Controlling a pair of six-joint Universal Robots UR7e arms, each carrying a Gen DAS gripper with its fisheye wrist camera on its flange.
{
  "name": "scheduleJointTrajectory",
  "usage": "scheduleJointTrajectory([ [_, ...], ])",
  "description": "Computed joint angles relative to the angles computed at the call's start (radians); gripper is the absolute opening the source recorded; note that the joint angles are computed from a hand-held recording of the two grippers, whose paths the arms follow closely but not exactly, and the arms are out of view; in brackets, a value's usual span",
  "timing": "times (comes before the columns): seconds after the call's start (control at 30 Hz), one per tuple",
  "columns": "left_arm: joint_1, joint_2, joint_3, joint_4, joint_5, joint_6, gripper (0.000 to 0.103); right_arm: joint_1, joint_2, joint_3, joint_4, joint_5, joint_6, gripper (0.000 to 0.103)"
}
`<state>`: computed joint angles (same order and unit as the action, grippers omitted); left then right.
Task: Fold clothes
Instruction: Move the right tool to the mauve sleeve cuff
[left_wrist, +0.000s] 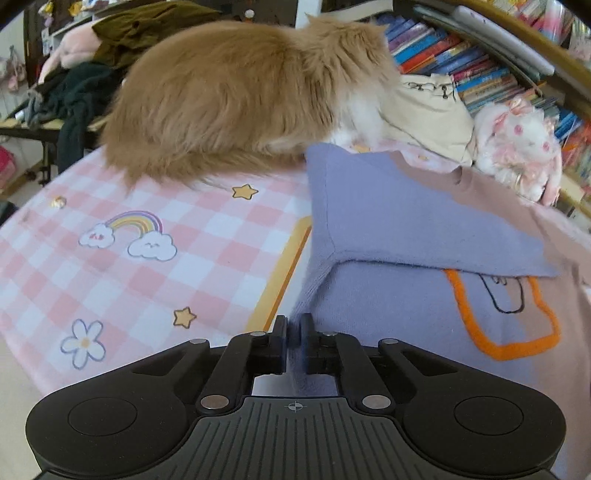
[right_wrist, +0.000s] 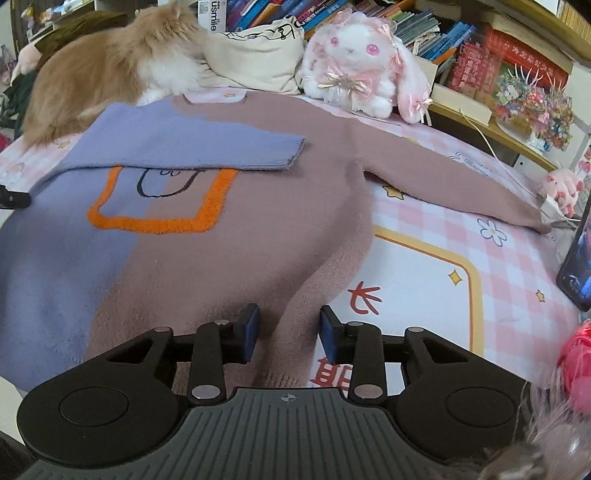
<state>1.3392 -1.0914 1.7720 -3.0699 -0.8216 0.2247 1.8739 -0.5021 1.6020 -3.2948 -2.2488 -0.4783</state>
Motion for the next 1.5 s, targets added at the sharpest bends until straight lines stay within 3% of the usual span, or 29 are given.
scheduleJointTrajectory([
  [0.13,-0.014,0.000,0.009,-0.021,0.013,-0.026,0.013,-0.005,-0.019,0.006,0.026,-0.006,0.030,0.050],
  [0.23,-0.042,0.002,0.049,-0.111,0.016,0.001,0.025,-0.015,-0.034,0.010,0.026,-0.004,0.051,0.059],
  [0.3,-0.062,0.005,0.075,-0.162,0.019,0.023,0.053,-0.024,-0.041,0.008,0.021,0.002,0.058,0.062],
  [0.37,-0.082,0.013,0.102,-0.214,0.023,0.049,0.071,-0.036,-0.051,0.005,0.031,0.014,0.069,0.063],
  [0.5,-0.118,0.029,0.143,-0.253,0.023,0.076,0.072,-0.065,-0.074,-0.002,0.066,0.048,0.091,0.063],
  [0.73,-0.176,0.072,0.174,-0.228,0.057,0.013,0.074,-0.117,-0.113,-0.029,0.090,0.126,0.070,0.062],
  [0.97,-0.231,0.146,0.177,-0.239,0.183,-0.037,0.089,-0.173,-0.129,-0.091,0.139,0.170,0.044,0.062],
  [1.2,-0.278,0.182,0.176,-0.175,0.287,-0.100,0.092,-0.232,-0.132,-0.170,0.207,0.208,0.144,0.061],
  [1.5,-0.299,0.203,0.158,-0.052,0.357,-0.202,0.096,-0.274,-0.103,-0.282,0.225,0.262,0.285,0.060],
])
